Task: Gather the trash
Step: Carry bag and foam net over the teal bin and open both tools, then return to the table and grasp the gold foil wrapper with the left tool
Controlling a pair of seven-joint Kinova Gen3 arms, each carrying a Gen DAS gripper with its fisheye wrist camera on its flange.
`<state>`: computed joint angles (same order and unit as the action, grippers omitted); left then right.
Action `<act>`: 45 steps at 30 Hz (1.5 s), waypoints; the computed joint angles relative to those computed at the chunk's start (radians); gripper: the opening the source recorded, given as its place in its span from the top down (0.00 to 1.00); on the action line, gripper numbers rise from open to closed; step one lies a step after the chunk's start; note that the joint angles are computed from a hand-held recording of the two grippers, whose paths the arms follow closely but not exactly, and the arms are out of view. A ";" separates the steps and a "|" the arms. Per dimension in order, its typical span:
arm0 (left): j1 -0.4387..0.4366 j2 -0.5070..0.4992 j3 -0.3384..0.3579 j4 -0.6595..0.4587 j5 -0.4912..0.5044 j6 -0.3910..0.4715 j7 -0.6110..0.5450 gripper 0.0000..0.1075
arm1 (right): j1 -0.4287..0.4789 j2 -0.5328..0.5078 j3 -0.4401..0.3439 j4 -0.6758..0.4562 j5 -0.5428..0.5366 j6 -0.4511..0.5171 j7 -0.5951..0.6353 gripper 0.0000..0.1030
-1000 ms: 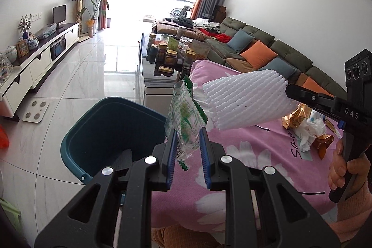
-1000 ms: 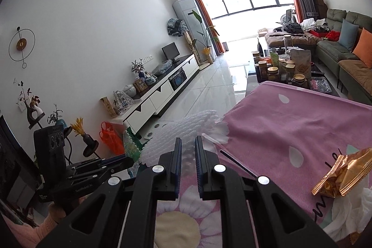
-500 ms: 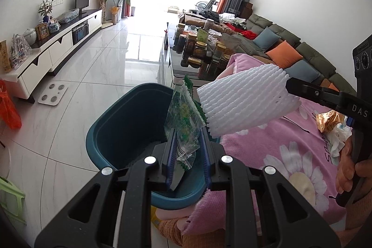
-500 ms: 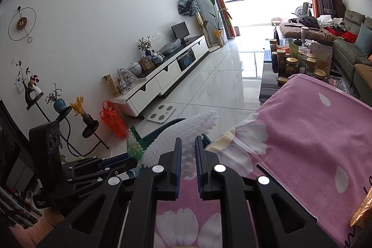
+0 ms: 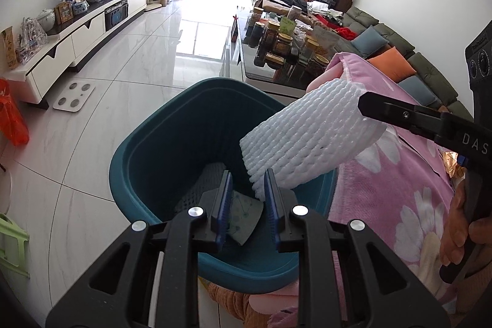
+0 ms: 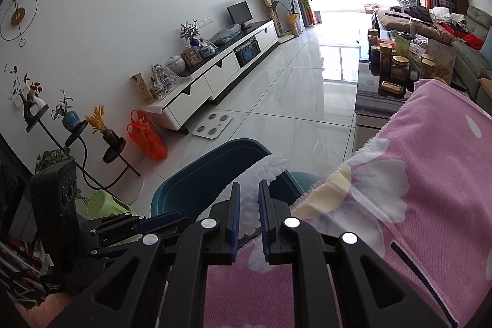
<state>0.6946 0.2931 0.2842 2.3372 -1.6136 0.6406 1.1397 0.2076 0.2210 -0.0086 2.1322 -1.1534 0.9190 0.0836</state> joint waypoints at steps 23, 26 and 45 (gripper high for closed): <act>0.206 0.017 0.028 -0.151 0.078 0.225 -0.183 0.54 | 0.281 -0.052 0.165 0.012 0.057 0.304 0.206 0.71; 0.226 0.045 0.032 -0.212 0.030 0.206 -0.228 0.50 | 0.366 -0.047 0.218 -0.001 0.059 0.375 0.256 0.68; 0.317 0.306 -0.068 -0.716 0.057 -0.088 -0.717 0.45 | 0.789 0.152 0.291 -0.207 0.002 0.422 0.217 0.68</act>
